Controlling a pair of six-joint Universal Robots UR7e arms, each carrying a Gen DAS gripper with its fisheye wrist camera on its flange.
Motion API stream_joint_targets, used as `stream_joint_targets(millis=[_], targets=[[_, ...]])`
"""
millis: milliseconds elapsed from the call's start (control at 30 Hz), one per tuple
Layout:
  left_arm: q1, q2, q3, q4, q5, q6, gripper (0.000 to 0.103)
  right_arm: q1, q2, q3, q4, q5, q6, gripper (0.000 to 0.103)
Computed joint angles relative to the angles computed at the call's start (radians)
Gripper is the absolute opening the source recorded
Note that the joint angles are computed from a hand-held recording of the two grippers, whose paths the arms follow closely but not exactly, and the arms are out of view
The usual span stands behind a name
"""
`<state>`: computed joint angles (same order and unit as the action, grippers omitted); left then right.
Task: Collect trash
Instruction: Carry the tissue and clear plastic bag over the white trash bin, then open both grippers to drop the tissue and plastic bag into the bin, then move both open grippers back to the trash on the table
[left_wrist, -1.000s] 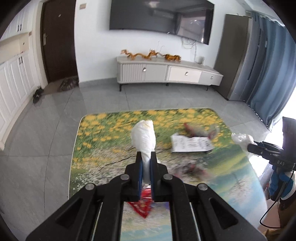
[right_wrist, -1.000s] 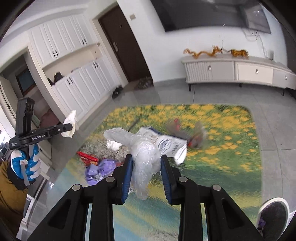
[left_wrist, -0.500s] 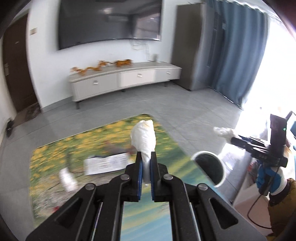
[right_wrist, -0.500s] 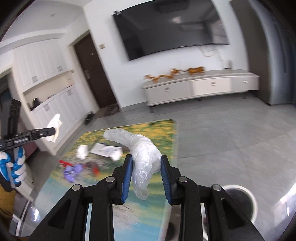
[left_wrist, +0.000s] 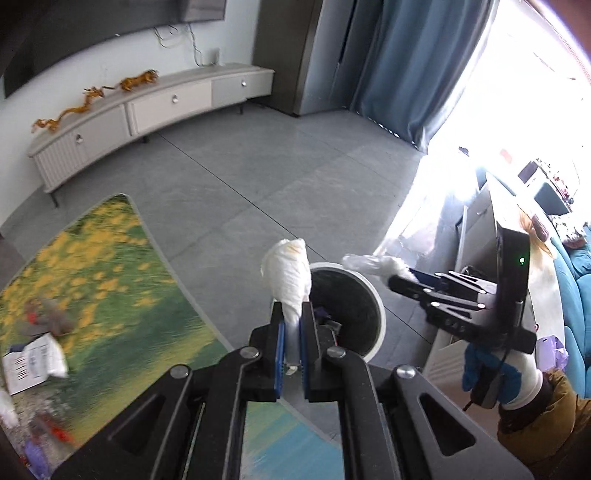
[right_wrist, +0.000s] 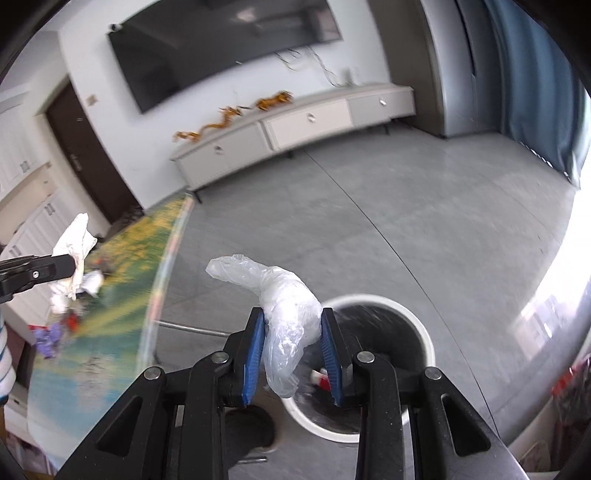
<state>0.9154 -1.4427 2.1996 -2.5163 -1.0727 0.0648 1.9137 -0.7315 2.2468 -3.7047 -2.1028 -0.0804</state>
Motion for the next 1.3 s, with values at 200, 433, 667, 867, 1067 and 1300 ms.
stream_joint_targets(millis=[200,433,667,867,1067,1300], targets=[[0.021,0.167,-0.046,-0.049,-0.050,-0.019,0.009,-0.076,0.034,-0.007,-0.005,-0.016,0.007,0.029],[0.042,0.309,-0.096,-0.097,-0.085,-0.029,0.009,-0.135,0.058,-0.015,-0.013,-0.043,0.010,0.031],[0.051,0.367,-0.111,-0.128,-0.104,-0.050,0.037,-0.145,0.057,-0.014,-0.015,-0.079,0.035,0.042],[0.047,0.343,-0.090,-0.164,-0.109,-0.062,0.037,-0.143,0.042,0.009,-0.047,-0.068,0.037,0.042],[0.030,0.245,-0.028,-0.214,-0.068,-0.082,0.037,-0.095,0.020,0.018,-0.081,-0.060,0.017,0.042],[-0.040,0.067,0.086,-0.244,0.052,-0.092,0.038,-0.012,0.000,0.006,-0.098,-0.022,-0.014,0.042]])
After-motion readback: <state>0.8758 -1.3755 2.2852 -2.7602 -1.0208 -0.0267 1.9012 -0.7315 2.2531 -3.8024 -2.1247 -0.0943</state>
